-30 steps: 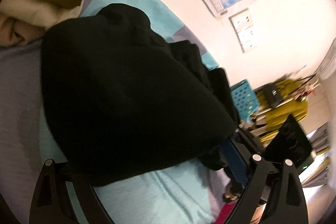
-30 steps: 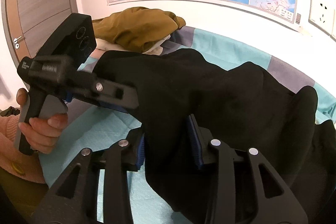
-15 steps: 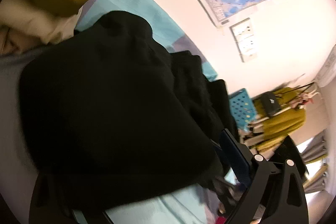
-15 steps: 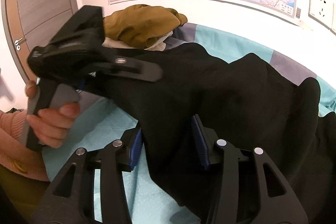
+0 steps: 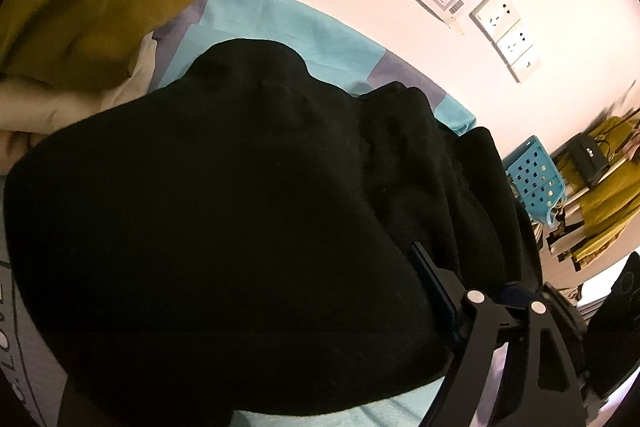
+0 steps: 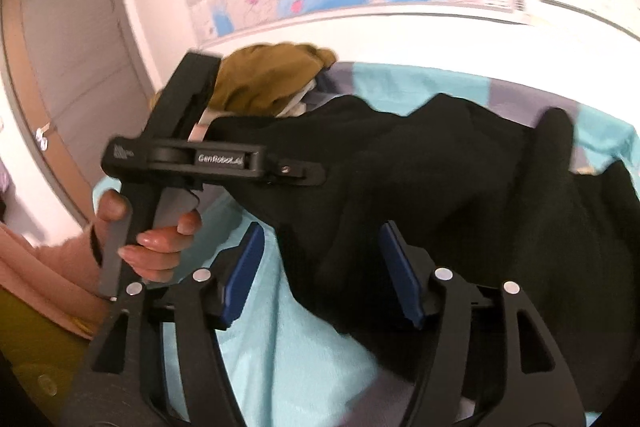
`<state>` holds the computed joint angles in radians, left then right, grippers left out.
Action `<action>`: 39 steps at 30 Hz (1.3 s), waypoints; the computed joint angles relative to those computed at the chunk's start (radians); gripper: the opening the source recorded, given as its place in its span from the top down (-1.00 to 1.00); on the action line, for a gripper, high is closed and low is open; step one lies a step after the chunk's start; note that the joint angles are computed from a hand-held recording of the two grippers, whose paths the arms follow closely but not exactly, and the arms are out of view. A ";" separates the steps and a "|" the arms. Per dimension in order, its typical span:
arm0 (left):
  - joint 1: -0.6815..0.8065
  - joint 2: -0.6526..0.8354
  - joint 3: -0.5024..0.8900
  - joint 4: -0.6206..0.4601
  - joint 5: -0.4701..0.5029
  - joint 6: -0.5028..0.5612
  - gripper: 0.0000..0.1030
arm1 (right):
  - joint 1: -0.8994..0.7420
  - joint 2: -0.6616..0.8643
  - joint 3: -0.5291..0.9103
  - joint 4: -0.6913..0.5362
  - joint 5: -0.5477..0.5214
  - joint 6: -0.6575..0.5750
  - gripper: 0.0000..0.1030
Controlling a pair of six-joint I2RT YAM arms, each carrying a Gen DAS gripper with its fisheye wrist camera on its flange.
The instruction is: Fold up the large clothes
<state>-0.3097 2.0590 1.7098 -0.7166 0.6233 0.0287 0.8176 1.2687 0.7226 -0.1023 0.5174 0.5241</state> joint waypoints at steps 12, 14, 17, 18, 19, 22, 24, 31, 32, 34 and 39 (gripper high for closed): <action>0.004 0.000 -0.010 0.015 -0.002 0.035 -0.62 | 0.246 -0.772 -0.415 -0.391 0.249 0.763 -0.49; 0.003 0.000 -0.010 0.016 -0.004 0.038 -0.62 | 0.332 -0.852 -0.451 -0.512 0.336 0.964 -0.52; 0.003 0.003 -0.007 0.015 -0.002 0.039 -0.63 | 0.301 -0.907 -0.476 -0.565 0.357 1.049 -0.55; 0.003 0.004 -0.006 0.014 -0.004 0.043 -0.64 | 0.267 -0.936 -0.491 -0.540 0.344 1.007 -0.53; 0.003 0.003 -0.007 0.013 -0.005 0.044 -0.64 | 0.197 -0.948 -0.498 -0.497 0.303 0.946 -0.53; 0.004 0.002 -0.005 0.006 -0.006 0.056 -0.64 | -0.024 -0.883 -0.505 -0.333 0.145 0.776 -0.65; 0.003 0.003 0.001 -0.004 -0.011 0.060 -0.64 | -0.143 -0.759 -0.481 -0.228 0.076 0.705 -0.77; -0.010 -0.012 -0.013 0.002 -0.053 0.072 -0.65 | -0.253 -0.504 -0.462 0.059 0.084 0.643 -0.84; -0.012 -0.014 -0.015 0.003 -0.058 0.074 -0.65 | -0.252 -0.482 -0.465 0.096 0.093 0.627 -0.84; -0.014 -0.014 -0.015 0.005 -0.063 0.079 -0.67 | -0.271 -0.405 -0.433 0.102 0.086 0.600 -0.88; -0.025 -0.006 -0.005 0.006 -0.074 0.079 -0.81 | -0.315 -0.311 -0.383 0.136 0.069 0.575 -0.91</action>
